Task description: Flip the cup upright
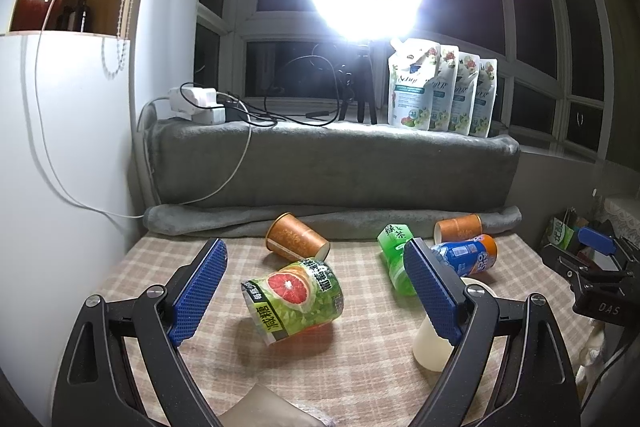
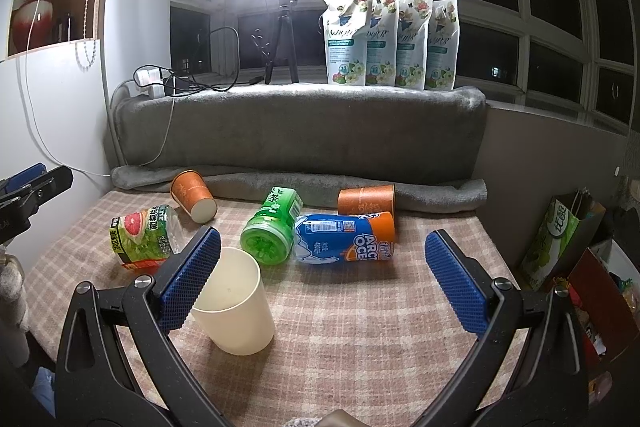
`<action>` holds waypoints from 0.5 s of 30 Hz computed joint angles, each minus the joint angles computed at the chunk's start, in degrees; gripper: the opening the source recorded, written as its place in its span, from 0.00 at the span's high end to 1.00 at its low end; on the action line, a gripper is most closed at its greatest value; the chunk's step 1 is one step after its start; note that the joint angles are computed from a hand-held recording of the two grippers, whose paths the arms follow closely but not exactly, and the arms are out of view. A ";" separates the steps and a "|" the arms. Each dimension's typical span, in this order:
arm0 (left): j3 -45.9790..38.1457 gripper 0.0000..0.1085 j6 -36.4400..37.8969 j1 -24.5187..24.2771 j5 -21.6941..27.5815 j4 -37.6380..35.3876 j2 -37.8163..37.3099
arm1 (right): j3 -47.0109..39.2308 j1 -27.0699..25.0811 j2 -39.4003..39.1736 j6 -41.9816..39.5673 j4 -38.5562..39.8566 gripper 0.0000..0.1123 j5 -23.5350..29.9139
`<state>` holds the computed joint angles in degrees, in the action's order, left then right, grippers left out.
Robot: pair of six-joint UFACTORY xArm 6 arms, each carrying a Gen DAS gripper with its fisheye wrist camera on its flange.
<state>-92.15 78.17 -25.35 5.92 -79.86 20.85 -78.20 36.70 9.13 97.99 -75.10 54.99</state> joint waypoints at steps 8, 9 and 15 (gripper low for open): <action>-0.23 0.17 -0.18 0.26 0.20 0.19 0.34 | 0.26 -0.24 -0.13 -0.23 0.46 0.08 -0.74; -0.23 0.17 -0.14 0.26 0.18 0.12 0.35 | 0.21 -0.17 -0.08 -0.30 0.57 0.08 -0.75; -0.59 0.17 0.41 0.48 0.18 -0.55 0.89 | 0.18 -0.43 -0.06 -0.66 0.88 0.08 -1.17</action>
